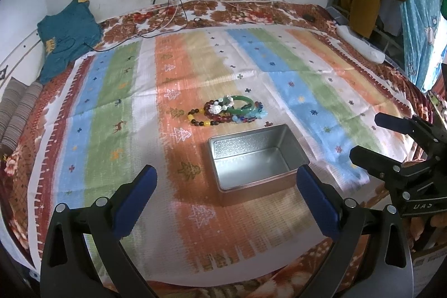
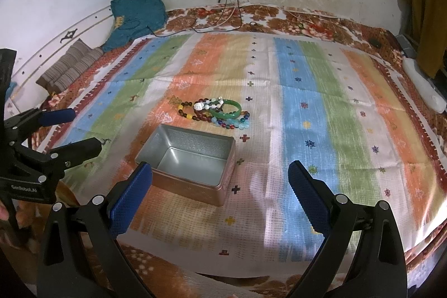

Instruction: Organize jewelry

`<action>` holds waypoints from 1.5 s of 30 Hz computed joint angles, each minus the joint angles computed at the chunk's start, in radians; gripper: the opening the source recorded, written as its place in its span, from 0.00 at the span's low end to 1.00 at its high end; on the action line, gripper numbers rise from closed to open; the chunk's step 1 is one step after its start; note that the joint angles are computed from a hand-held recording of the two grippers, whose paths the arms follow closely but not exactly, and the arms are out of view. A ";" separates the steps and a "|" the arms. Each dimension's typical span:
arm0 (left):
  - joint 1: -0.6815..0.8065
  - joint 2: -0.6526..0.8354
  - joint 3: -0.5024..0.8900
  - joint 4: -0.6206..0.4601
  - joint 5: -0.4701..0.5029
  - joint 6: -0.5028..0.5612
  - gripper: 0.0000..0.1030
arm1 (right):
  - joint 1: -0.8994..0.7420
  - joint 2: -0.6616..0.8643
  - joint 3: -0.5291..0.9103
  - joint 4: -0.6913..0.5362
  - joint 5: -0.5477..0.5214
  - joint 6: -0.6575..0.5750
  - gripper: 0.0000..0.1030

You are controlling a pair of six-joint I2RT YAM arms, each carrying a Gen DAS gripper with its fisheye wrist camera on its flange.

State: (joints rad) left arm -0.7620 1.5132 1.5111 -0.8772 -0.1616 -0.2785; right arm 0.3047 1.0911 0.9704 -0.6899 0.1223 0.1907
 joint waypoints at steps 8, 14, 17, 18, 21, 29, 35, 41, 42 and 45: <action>-0.014 0.002 0.007 -0.006 -0.008 -0.004 0.95 | -0.004 0.005 0.001 -0.004 0.000 0.001 0.96; -0.003 0.002 0.003 0.000 -0.001 -0.004 0.95 | -0.005 0.004 0.000 -0.003 -0.002 0.001 0.96; -0.005 0.005 0.007 -0.003 -0.004 -0.003 0.95 | -0.011 0.000 -0.003 -0.005 -0.006 -0.003 0.96; -0.006 0.006 0.009 -0.005 -0.004 -0.004 0.95 | -0.011 0.000 -0.003 -0.004 -0.006 -0.002 0.96; -0.008 0.014 0.019 -0.014 -0.004 -0.009 0.95 | -0.021 0.001 -0.007 -0.004 -0.012 -0.005 0.96; 0.000 0.003 -0.007 -0.009 0.019 0.000 0.95 | -0.037 0.026 0.004 -0.017 -0.021 -0.005 0.96; 0.009 0.026 0.015 -0.031 0.028 0.008 0.95 | -0.035 0.034 0.011 -0.020 -0.020 0.000 0.96; 0.029 0.066 0.058 -0.060 0.055 0.013 0.95 | -0.026 0.075 0.043 -0.027 0.001 0.012 0.96; 0.030 0.072 0.064 -0.063 0.059 0.017 0.95 | -0.021 0.083 0.050 -0.028 0.009 0.012 0.96; 0.033 0.096 0.088 -0.073 0.056 0.024 0.95 | -0.033 0.103 0.064 -0.030 -0.004 0.004 0.96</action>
